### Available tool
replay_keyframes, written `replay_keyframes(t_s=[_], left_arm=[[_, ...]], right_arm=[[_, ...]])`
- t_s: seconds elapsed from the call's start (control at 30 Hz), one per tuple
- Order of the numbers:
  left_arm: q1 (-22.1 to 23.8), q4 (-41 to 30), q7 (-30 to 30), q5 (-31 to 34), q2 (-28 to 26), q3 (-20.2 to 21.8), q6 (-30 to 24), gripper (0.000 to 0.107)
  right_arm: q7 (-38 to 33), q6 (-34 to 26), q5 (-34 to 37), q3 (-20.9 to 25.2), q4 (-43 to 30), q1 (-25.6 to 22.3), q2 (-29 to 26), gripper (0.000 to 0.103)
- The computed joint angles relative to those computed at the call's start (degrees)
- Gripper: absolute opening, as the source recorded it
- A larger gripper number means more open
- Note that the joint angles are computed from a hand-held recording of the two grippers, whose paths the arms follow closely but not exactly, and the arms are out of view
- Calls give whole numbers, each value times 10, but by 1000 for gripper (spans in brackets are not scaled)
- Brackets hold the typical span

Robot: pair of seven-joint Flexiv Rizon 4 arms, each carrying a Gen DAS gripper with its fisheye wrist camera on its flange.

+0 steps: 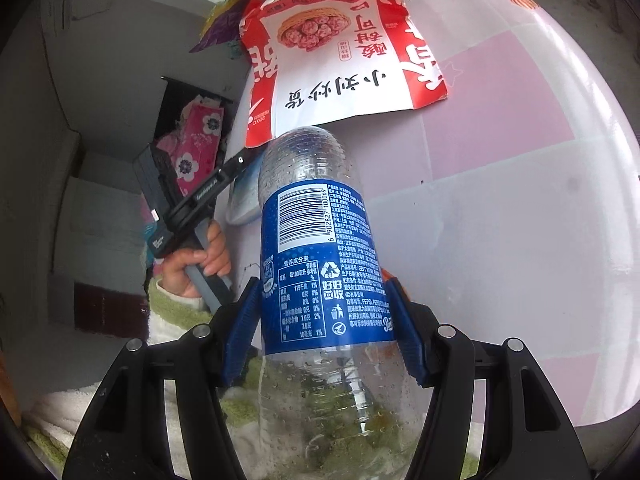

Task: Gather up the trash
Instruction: 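Grasp the blue-and-white medicine box with the left tool while the right tool holds the bottle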

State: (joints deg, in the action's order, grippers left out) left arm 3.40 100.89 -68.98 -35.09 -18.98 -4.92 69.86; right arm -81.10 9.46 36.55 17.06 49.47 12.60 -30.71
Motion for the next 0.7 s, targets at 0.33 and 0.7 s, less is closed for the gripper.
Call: replay_keyframes(t_s=[0.33,0.7], left_arm=[[-16,66,-130,49,78,52,-90,26],[-20,161,-183,-12,153,64,-79,26]], right_arm=[[-14,-10,12,6,3,4,-3,58],[11,-25,-14,9,-83,61,-66,57]])
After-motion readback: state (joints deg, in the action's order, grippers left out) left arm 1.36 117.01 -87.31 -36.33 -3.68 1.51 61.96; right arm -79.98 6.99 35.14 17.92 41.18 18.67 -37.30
